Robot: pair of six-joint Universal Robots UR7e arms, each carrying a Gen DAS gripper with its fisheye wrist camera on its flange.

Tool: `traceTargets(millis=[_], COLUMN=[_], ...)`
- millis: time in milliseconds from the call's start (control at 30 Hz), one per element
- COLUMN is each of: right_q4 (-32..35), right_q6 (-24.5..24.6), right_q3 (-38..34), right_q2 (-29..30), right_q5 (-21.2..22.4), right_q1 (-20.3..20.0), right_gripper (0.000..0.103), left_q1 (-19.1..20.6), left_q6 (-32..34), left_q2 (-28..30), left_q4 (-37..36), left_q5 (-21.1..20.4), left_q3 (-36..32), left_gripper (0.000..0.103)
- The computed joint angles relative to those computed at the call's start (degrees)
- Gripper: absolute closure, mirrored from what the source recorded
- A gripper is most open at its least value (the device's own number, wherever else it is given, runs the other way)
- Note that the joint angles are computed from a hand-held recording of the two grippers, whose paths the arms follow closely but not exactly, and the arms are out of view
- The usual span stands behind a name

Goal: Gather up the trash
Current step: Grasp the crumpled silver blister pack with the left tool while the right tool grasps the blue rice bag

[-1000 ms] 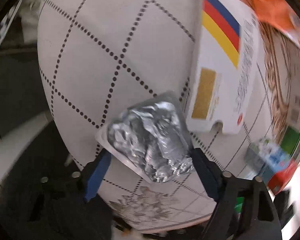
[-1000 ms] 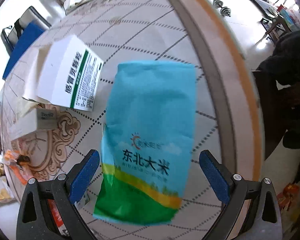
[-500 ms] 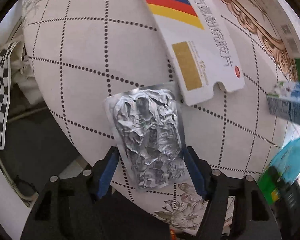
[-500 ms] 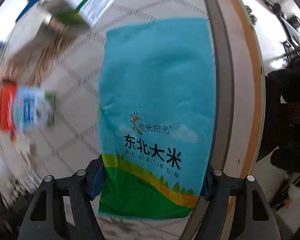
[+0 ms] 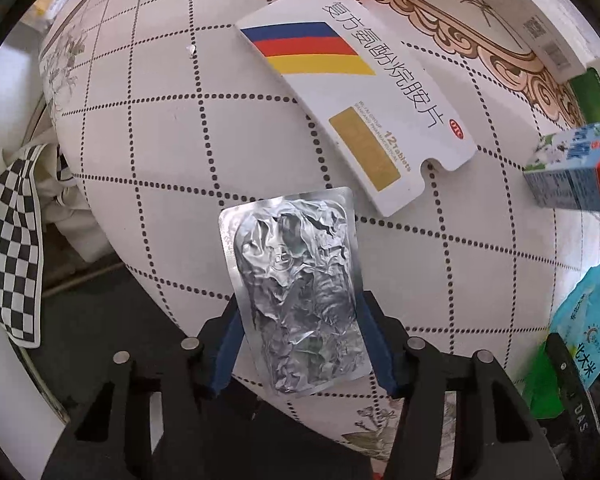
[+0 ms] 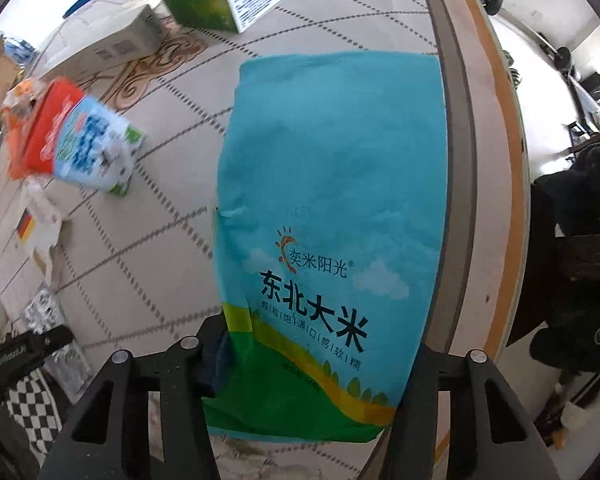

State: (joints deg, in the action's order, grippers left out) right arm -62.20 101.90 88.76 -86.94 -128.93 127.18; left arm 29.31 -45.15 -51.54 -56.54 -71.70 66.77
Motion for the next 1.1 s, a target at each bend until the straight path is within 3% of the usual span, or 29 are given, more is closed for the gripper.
traceTargets(millis=[67, 133, 300, 367, 433, 533, 700, 767, 800, 833, 900, 1100], right_q4=[-0.8, -0.6, 1.1, 2.4, 4.5, 5.6, 3.4, 2.4, 1.6, 1.1, 0.2, -0.6], right_q6=[0.3, 1.4, 5.4, 7.6, 10.7, 13.4, 11.8, 10.9, 10.4, 10.0, 9.0, 7.8], right_q3=[-0.3, -0.8, -3.5, -5.1, -6.7, -7.3, -5.9, -4.8, -4.3, -3.9, -3.5, -4.1], right_q2=[0.6, 1.1, 4.3, 6.5, 8.2, 8.7, 9.5, 9.0, 8.8, 8.6, 8.5, 9.0], right_q5=[-0.1, -0.4, -0.4, -0.2, 0.5, 0.4, 0.6, 0.7, 0.6, 0.5, 0.4, 0.0], right_q1=[1.3, 2.7, 6.8, 8.0, 9.5, 10.1, 8.5, 7.5, 7.0, 6.6, 6.2, 7.2], right_gripper=[0.049, 0.049, 0.050, 0.050, 0.050, 0.050, 0.050, 0.050, 0.050, 0.050, 0.050, 0.050], left_q1=[0.0, -1.0, -1.4, -0.3, 0.9, 2.3, 1.5, 0.8, 0.3, -0.5, -1.5, -1.4], left_q6=[1.5, 2.4, 7.3, 7.4, 5.9, 4.0, 3.5, 4.7, 5.4, 6.4, 7.8, 8.7], left_q2=[-0.8, -1.5, -1.6, -2.1, -2.1, -2.4, -1.3, -1.3, -1.3, -0.7, -0.4, -0.7], left_q4=[-0.6, -1.7, -2.0, -3.6, -4.1, -5.4, -5.4, -6.3, -7.0, -6.7, -6.9, -7.8], left_q5=[0.2, -1.0, -2.1, -4.5, -4.9, -6.5, -4.7, -4.1, -4.8, -4.5, -3.0, -3.9], left_q3=[0.5, 1.1, 0.7, 2.1, 2.0, 1.9, 1.5, 1.4, 1.2, 0.6, 0.6, -0.5], left_gripper=[0.053, 0.066, 0.065, 0.053, 0.025, 0.021, 0.019, 0.033, 0.054, 0.063, 0.067, 0.077])
